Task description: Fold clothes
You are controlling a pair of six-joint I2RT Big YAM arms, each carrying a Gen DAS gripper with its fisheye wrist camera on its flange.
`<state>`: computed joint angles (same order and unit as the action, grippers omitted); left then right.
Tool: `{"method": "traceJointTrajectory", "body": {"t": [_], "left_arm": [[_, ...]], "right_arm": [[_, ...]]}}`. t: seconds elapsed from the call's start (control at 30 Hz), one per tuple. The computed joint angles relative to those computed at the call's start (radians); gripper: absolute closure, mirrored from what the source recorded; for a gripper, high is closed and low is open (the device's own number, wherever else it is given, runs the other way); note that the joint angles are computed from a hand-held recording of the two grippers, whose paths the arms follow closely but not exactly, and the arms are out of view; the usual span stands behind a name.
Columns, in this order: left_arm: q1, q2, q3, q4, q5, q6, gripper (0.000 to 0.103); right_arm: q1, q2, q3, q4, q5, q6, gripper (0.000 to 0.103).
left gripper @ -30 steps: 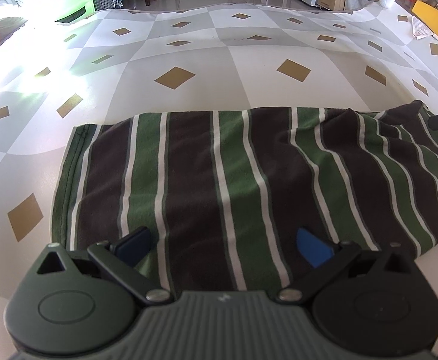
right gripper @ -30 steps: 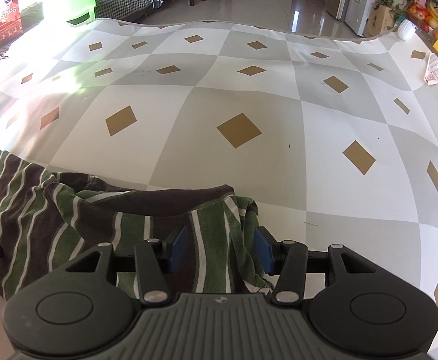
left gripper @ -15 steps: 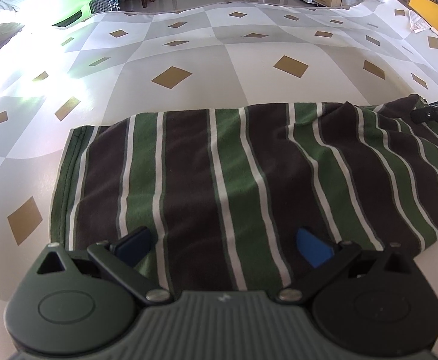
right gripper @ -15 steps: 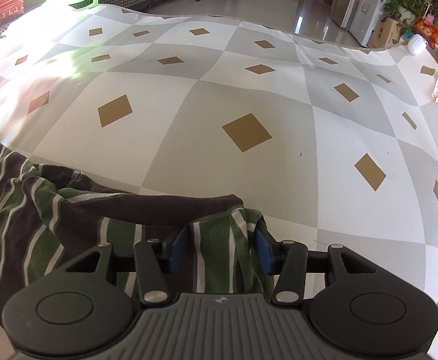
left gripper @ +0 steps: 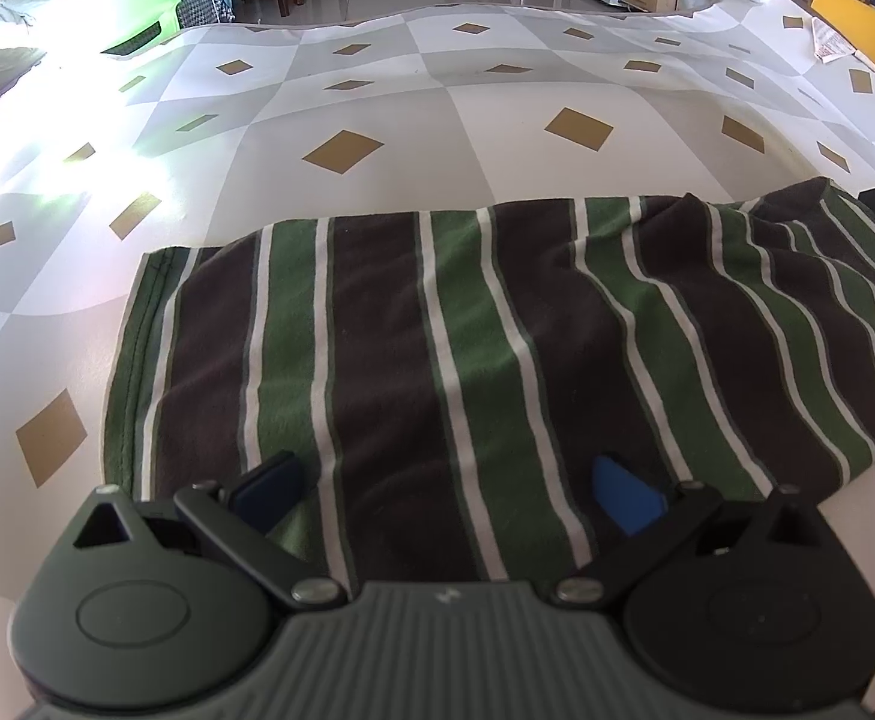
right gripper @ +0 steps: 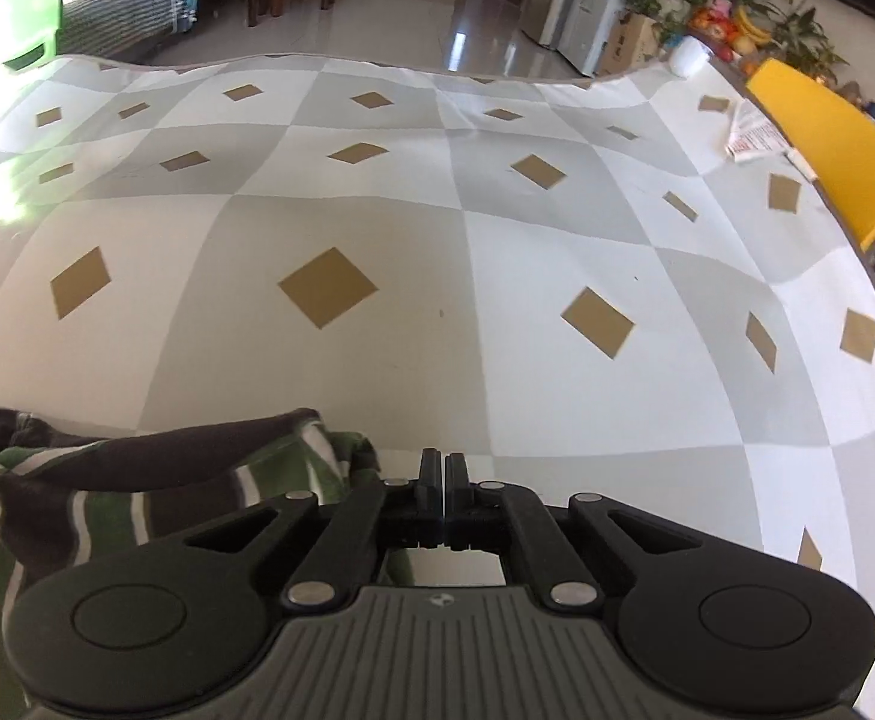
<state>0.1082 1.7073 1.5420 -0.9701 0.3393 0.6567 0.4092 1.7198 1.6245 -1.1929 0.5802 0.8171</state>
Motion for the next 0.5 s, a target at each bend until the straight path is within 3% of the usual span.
{"method": "traceJointTrajectory", "body": {"t": [0.23, 0.43, 0.5], "left_arm": [[0.0, -0.003, -0.001, 0.004, 0.0, -0.001, 0.0], [0.008, 0.007, 0.02, -0.003, 0.016, -0.049, 0.0], [0.009, 0.011, 0.025, -0.001, 0.014, -0.059, 0.0]], "right_arm": [[0.006, -0.054, -0.036, 0.118, -0.072, -0.045, 0.101], [0.033, -0.036, -0.004, 0.178, -0.163, -0.119, 0.086], [0.037, -0.025, 0.006, 0.187, -0.21, -0.131, 0.086]]}}
